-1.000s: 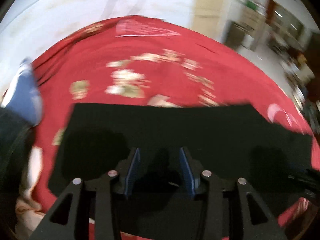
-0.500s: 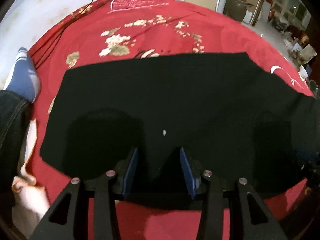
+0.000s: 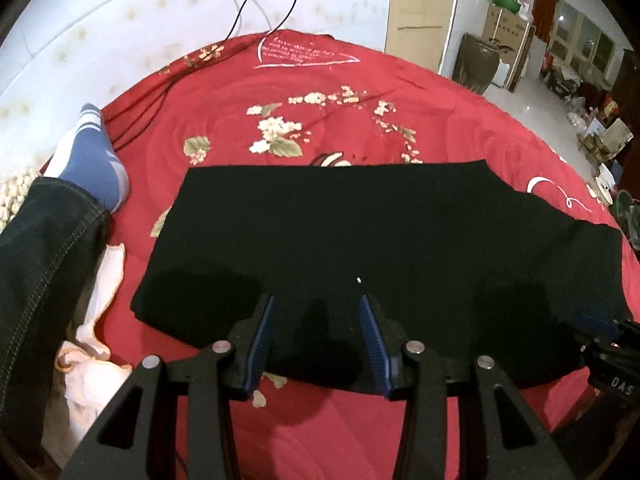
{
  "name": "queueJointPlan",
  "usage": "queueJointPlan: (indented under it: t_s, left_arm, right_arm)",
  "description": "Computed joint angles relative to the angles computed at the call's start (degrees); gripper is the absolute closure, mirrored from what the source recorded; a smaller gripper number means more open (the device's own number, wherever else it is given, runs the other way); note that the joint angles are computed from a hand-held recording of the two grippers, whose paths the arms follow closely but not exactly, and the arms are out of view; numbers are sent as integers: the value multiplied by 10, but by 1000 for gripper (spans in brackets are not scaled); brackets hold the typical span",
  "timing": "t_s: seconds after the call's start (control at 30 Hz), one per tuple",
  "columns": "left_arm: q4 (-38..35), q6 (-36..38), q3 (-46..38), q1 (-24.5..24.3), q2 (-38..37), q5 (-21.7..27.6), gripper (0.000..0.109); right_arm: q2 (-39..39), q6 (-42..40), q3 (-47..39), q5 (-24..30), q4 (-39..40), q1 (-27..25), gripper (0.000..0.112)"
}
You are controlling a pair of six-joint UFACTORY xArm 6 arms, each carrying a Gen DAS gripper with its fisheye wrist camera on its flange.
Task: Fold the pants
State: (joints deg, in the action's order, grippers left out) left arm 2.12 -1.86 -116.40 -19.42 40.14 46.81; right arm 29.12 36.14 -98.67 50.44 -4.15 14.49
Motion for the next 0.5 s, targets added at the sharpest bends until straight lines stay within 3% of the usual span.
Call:
queueJointPlan:
  t_s: [0.5]
  left_arm:
    - [8,-23,-33,14,36,28,62]
  right_arm:
    - [25,8,-31,11,5,-2,64]
